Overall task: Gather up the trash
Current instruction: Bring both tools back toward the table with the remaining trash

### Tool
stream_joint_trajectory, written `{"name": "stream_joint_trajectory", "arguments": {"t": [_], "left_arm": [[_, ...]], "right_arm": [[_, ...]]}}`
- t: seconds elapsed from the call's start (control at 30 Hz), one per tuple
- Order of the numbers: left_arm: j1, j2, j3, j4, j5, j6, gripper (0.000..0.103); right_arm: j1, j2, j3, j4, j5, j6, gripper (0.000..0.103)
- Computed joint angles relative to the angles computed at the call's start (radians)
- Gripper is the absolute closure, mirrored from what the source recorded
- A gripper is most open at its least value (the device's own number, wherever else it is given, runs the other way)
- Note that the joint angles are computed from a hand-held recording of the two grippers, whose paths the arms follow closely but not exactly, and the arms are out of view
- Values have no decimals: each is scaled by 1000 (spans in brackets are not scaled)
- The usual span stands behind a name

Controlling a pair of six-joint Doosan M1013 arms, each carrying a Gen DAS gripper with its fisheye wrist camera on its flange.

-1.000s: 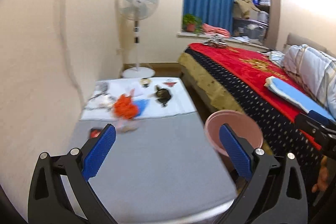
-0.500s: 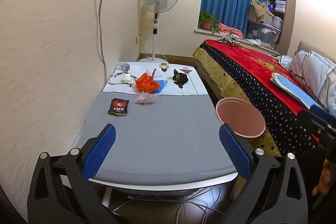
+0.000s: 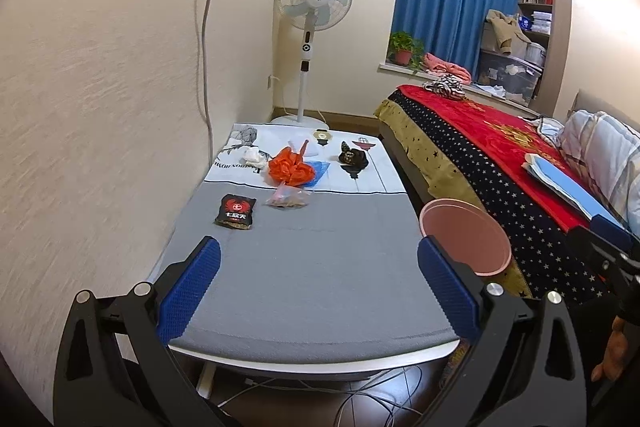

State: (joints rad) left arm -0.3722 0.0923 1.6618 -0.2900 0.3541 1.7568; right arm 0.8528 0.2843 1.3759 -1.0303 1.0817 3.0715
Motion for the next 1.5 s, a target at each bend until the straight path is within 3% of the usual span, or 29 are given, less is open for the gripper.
{"name": "stream_joint_trajectory", "arguments": {"t": [0.37,0.6,0.7,0.93,1.1,1.33,1.43,1.5], "left_arm": [[11,73,-78,119,18,-124,7],[24,166,-176,324,31,-321,7],[38,216,-238,331,49,-367,7],[53,338,-399,358,49,-411,7],[49,438,-526,466,82,-514,7],[52,536,-648,417,126,-467,7],[52,567,-685,400,149,-449,7],[53,581,-701,387,162,-440,7]], "right_arm": [[-56,36,-37,18,-26,-59,5],[-134,103,-111,14,-90,-104,5],[-169,144,-152,1,-116,-112,5],[-262,277,-294,14,-120,-176,5],[-338,379,-404,81,-129,-224,5],[-410,539,-603,161,-115,-338,5],[-422,591,-675,178,-116,-391,13],[-429,621,-720,205,-124,-443,23]]}}
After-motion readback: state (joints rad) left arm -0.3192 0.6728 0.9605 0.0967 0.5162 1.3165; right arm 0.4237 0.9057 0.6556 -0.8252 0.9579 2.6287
